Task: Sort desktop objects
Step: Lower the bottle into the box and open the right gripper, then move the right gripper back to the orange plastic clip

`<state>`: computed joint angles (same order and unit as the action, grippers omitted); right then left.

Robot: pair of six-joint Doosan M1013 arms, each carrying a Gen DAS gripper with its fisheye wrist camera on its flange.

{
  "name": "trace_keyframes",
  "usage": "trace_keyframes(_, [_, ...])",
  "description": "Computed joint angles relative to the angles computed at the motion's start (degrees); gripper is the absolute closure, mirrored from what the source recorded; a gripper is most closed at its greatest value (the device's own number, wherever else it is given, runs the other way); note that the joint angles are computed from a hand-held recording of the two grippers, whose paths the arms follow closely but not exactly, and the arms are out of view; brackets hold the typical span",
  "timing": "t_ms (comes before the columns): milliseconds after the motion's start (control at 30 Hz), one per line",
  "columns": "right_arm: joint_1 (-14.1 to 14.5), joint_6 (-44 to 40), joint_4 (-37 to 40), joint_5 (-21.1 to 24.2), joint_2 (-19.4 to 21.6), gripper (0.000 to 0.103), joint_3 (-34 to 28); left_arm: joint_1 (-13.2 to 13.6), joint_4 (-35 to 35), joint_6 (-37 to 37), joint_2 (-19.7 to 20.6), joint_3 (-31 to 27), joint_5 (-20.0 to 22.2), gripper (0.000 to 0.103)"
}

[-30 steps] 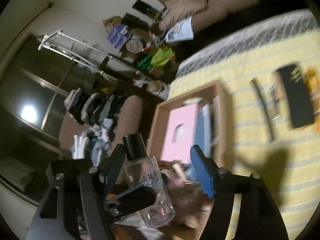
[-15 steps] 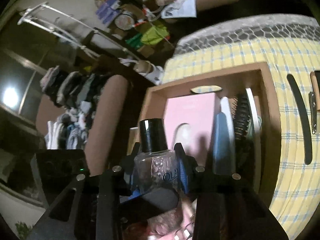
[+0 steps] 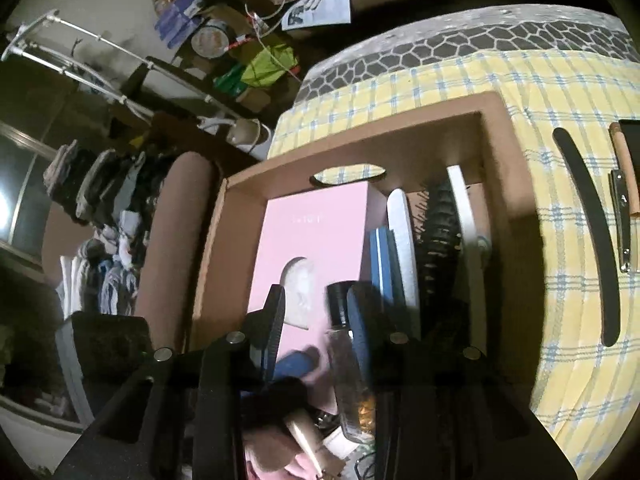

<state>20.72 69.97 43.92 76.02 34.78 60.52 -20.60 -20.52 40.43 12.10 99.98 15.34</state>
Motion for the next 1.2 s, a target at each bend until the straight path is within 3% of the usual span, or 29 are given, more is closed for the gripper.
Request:
trace_keyframes(133, [-0.6, 0.2, 0.7, 0.0, -0.6, 0.069, 0.3, -0.7, 10.5, -10.3, -0.8, 0.1, 0.8, 0.037])
trace_keyframes(200, [-0.8, -0.3, 0.3, -0.2, -1.2, 0.068, 0.5, -0.8, 10.0, -9.1, -0.5, -0.6, 1.7, 0.030])
trace_keyframes(267, [-0.9, -0.9, -1.0, -0.5, -1.9, 0.055, 0.7, -1.0, 9.6, -8.3, -0.5, -1.2, 2.7, 0.027])
trace_keyframes(433, [-1.2, -2.9, -4.0, -1.8, -3.5, 0.043, 1.6, -1.5, 10.2, -8.0, 0.0, -3.2, 6.5, 0.023])
trace_keyframes(567, [-1.4, -5.4, -6.9, -3.5, -4.9, 0.030, 2.6, -2.0, 13.3, -10.7, -0.5, -3.6, 7.5, 0.011])
trace_keyframes(700, [-2.1, -7.0, -7.8, -4.2, -6.0, 0.027, 3.9, -2.1, 14.3, -10.4, -1.5, -3.6, 9.1, 0.000])
trace_keyframes(767, [-2.7, -7.9, -8.0, -5.0, -6.8, 0.020, 5.0, -2.5, 17.1, -12.8, -2.3, -3.1, 9.3, 0.000])
trace_keyframes(900, [-4.0, -9.4, -9.7, -7.3, -8.1, 0.015, 6.7, -3.4, 18.4, -13.4, -2.8, -3.3, 10.4, 0.000])
trace_keyframes(1200, [-8.6, -11.0, -15.1, -12.0, -9.5, 0.011, 9.8, -6.6, 22.5, -12.0, 0.9, -10.4, 15.6, 0.000])
